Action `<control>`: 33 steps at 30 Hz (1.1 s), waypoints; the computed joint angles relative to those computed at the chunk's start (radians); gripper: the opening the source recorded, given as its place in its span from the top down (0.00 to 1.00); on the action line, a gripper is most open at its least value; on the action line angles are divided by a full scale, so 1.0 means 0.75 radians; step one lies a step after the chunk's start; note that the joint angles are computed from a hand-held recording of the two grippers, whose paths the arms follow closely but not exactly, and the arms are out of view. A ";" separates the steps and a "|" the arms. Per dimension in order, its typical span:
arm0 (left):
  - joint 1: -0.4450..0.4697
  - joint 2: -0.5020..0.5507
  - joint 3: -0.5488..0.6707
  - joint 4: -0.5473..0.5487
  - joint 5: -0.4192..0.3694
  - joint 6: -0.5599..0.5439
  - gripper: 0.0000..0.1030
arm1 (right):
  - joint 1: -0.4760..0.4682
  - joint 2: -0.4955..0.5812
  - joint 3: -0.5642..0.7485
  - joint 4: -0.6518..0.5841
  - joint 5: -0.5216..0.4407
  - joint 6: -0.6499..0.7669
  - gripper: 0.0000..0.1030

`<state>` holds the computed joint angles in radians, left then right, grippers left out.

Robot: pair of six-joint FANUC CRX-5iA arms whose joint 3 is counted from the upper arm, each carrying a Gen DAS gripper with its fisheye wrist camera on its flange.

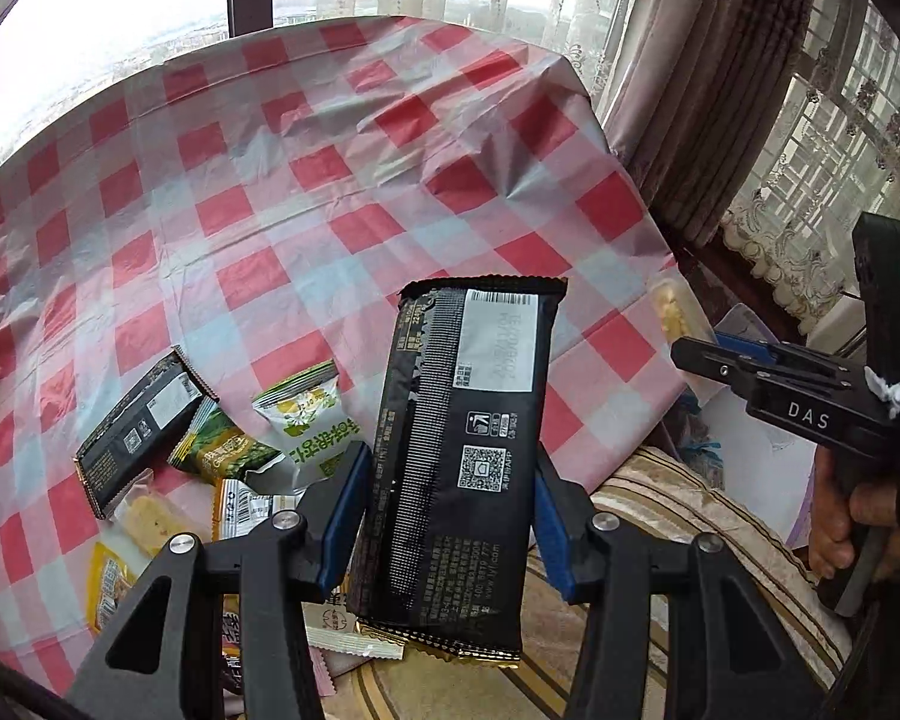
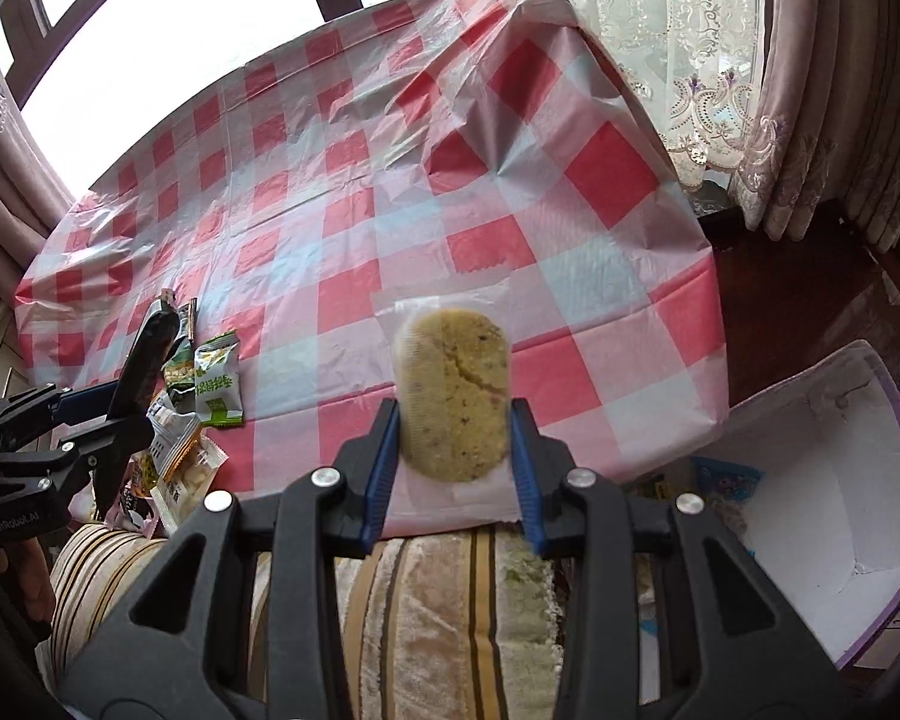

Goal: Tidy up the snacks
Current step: 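Carry both packets over the white box and open both tools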

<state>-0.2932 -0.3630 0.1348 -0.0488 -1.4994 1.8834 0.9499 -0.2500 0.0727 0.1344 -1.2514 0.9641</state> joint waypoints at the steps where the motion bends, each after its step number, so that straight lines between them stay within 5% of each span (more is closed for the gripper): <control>1: -0.034 0.035 0.026 0.001 0.011 0.005 0.50 | -0.030 -0.018 -0.008 0.001 -0.005 -0.003 0.62; 7: -0.201 0.250 0.179 0.031 0.090 0.000 0.50 | -0.197 -0.101 -0.077 0.021 -0.018 -0.024 0.62; 20: -0.367 0.642 0.372 0.208 0.168 0.084 0.50 | -0.538 -0.191 -0.270 -0.060 0.002 0.007 0.62; 33: -0.447 0.886 0.611 0.174 0.030 0.178 0.50 | -0.673 -0.193 -0.336 -0.164 0.040 0.099 0.62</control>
